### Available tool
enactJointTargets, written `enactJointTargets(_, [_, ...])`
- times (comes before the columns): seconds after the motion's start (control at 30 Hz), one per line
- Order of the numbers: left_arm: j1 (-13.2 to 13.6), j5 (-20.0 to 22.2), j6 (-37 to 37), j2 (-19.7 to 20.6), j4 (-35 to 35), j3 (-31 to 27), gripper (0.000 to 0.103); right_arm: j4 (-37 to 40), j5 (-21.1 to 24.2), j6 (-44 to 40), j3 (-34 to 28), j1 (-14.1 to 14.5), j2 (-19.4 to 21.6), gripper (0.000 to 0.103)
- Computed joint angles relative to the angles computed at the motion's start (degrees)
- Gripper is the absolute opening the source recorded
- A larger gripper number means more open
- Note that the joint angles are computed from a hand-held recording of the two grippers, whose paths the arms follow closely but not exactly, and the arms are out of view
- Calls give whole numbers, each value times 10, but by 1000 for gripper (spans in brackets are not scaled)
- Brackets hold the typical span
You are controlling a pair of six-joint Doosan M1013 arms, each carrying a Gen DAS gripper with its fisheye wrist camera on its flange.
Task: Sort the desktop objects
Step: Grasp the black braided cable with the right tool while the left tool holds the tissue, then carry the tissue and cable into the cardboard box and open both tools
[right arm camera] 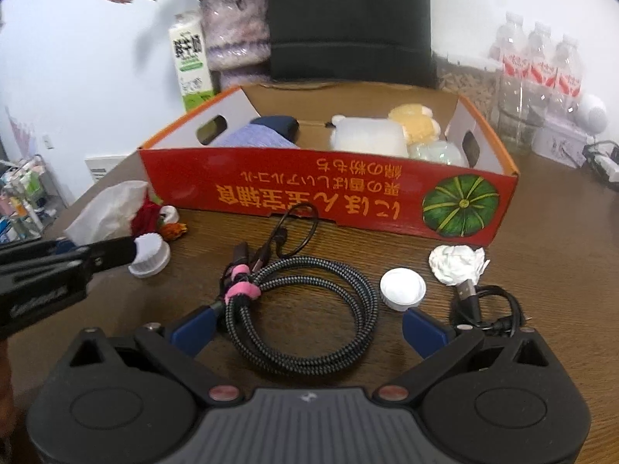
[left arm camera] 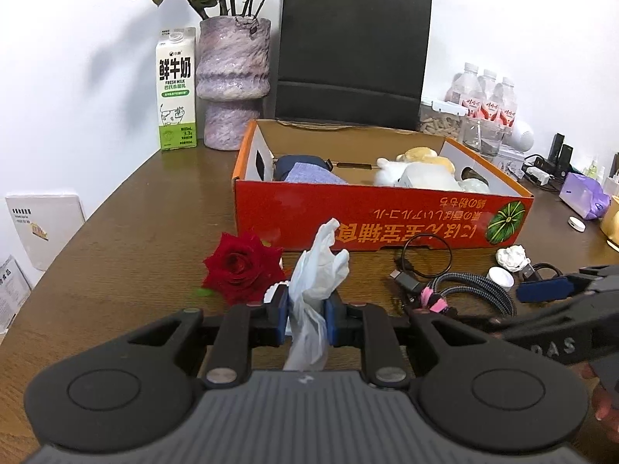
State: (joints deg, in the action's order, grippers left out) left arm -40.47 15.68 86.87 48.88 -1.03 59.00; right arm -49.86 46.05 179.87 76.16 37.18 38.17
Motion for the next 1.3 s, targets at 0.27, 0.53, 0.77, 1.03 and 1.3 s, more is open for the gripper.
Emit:
enactJointTargets(0.27, [2, 1, -3, -1, 4, 4, 19, 17, 19, -2, -35, -4, 22, 103])
enactJointTargets(0.53, [4, 5, -3, -1, 1, 6, 19, 2, 36, 0, -48, -1, 35, 103])
enactJointTargets(0.77, [4, 11, -23, 1, 20, 2, 19, -44, 11, 34, -20, 8, 23, 92])
enactJointTargets(1.03, [2, -10, -20, -8, 19, 14, 19, -79, -1, 82, 2, 15, 10, 91])
enactJointTargets(1.3, [-3, -31, -26, -15, 24, 13, 19, -167, 11, 138, 22, 25, -8, 91])
